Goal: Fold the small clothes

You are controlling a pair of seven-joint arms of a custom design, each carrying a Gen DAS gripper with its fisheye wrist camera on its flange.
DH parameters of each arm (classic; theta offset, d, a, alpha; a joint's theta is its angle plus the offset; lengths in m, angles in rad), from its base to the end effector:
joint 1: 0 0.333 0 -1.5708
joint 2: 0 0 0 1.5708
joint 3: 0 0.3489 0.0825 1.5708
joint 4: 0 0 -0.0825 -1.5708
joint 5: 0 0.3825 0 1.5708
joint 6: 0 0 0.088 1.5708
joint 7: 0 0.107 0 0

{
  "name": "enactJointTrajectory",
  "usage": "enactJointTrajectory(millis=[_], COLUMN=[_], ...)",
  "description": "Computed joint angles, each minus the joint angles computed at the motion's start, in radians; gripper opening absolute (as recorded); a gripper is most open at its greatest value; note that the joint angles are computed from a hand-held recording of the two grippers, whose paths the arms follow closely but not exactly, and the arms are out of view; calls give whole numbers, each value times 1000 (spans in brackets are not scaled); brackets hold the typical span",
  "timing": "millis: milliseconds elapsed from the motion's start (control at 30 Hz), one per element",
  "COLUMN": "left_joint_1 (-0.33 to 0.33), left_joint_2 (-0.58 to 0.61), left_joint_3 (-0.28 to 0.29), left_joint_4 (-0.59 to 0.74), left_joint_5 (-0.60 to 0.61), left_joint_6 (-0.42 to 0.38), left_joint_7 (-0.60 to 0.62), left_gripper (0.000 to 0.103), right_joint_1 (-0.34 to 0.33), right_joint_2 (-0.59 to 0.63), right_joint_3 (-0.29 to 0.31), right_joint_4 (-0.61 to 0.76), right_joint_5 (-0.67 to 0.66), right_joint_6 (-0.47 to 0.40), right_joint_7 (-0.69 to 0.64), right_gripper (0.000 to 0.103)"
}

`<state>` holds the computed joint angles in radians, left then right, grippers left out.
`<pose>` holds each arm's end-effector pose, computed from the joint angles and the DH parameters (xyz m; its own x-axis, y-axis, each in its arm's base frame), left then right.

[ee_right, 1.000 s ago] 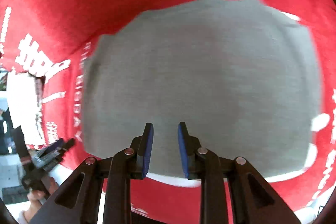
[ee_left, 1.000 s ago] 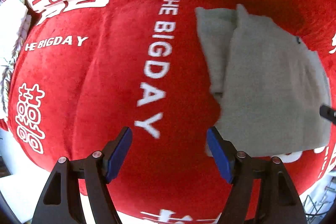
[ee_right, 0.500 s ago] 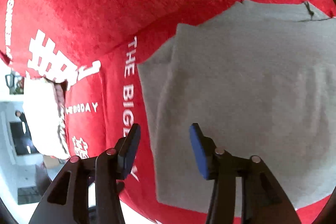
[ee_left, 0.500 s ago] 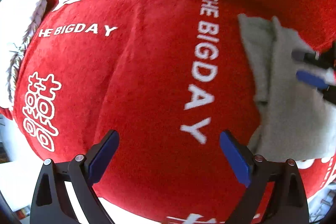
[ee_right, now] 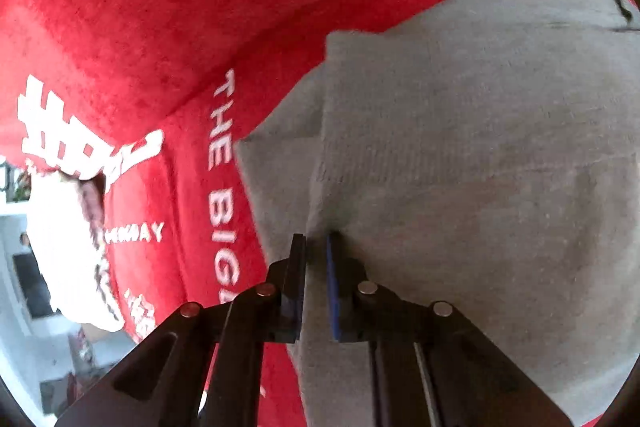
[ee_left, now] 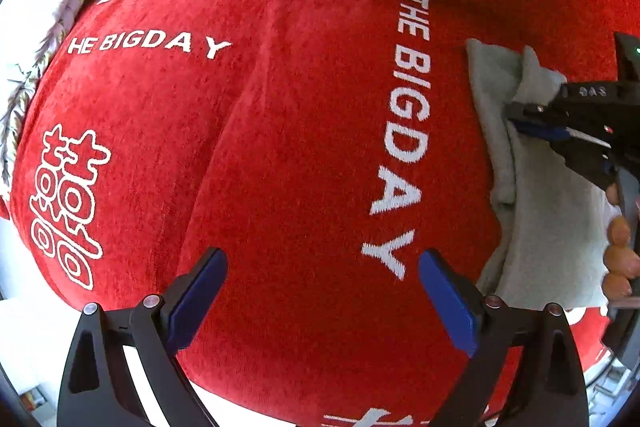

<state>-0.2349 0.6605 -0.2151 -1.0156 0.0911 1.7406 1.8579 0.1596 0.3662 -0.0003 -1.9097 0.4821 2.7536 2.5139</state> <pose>0.7115 -0.2719 0.5050 -0.6446 -0.7643 0.0173 -0.7627 0.6412 -0.0847 0.6655 0.0877 0.3860 -0.8018 -0.3041 -0.5144 -0.3889 0.9191 0.0629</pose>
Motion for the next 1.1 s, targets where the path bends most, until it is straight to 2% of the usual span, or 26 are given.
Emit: enactJointTrajectory(millis=[67,100,267,300,333,400,533,633,767,900,1100], left_joint_1=[-2,-2,-10,-13,-14,-17,-24,-31,-21,-26,-28], left_joint_2=[12,21,30,28,24,15,-10,-12,-34,-37,-67], left_joint_3=[-3,-5,-12,-13,-14,-18,-20,-18,-22,-18,-21], left_joint_4=[21,37,58,54,46,29,-8,-5,-41,-48,-98], left_joint_5=[-7,-12,-26,-25,-25,-26,-19,-18,-38,-25,2], left_joint_6=[-13,-23,-52,-51,-49,-48,-43,-59,-28,-17,18], left_joint_7=[-5,-1,11,16,23,39,62,53,34,27,67], left_gripper=[97,97,97,97,97,97,97,97,97,103,103], right_joint_1=[-43,-46,29,40,58,80,108,143,153,167,170], right_joint_2=[-15,-28,-135,-153,-178,-205,-248,-278,-297,-318,-324], right_joint_3=[56,67,41,44,46,52,88,80,90,86,104], right_joint_4=[-14,-25,-143,-167,-200,-237,-312,-362,-389,-423,-452], right_joint_5=[80,101,82,87,86,83,177,132,139,94,201], right_joint_6=[14,20,78,91,99,111,154,178,189,214,268], right_joint_7=[-107,-141,-94,-80,-51,-15,7,112,128,205,182], right_gripper=[11,11,15,22,34,44,45,55,68,69,69])
